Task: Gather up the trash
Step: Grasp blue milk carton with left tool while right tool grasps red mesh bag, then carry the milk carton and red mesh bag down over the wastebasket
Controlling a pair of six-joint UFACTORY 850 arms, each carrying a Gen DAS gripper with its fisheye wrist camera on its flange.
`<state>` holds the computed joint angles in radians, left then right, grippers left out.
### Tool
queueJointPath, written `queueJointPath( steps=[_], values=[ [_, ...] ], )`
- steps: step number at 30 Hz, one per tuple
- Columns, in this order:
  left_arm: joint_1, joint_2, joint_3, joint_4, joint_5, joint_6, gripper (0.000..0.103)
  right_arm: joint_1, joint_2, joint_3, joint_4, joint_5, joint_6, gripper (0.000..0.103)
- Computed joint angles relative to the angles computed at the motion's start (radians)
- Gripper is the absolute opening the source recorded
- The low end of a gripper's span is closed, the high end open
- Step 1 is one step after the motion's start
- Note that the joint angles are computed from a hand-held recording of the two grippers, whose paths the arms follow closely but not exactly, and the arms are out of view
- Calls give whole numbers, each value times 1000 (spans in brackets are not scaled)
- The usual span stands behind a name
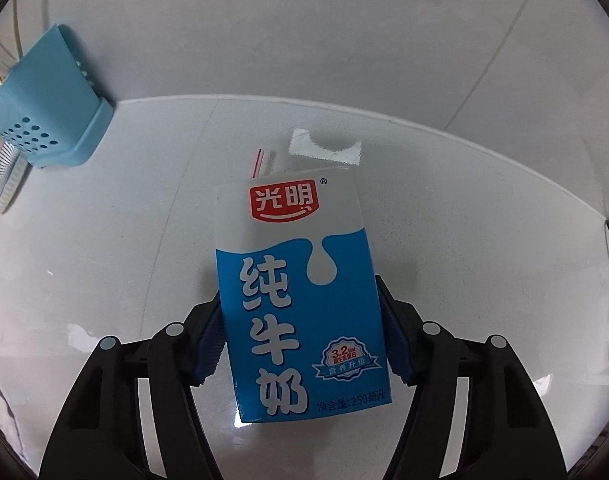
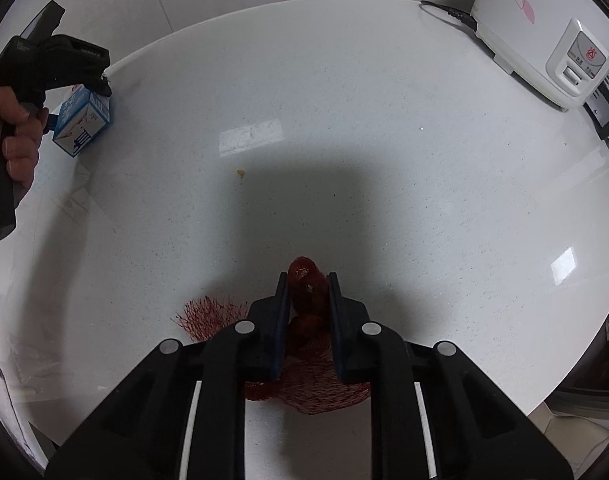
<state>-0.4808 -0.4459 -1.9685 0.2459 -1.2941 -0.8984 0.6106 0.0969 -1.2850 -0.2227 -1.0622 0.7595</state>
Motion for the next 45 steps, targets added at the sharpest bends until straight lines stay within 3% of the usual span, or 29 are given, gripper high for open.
queueJointPath(
  steps=[9,16,20,28,45],
  values=[
    [-49,150,139,4,62,12,64,-2,32,13,4,43,-37,16],
    [-136,305,277,55,68,-86,64,-8,72,29,26,76,-136,16],
    [-217,384,343,124,27,-183,64,-5,107,37,31,85,-196,16],
    [-412,436,347,192,-90,-373,64,-7,204,72,48,103,-290,16],
    [-808,447,368,267,-271,-756,64,66,465,217,73,59,-349,16]
  ],
)
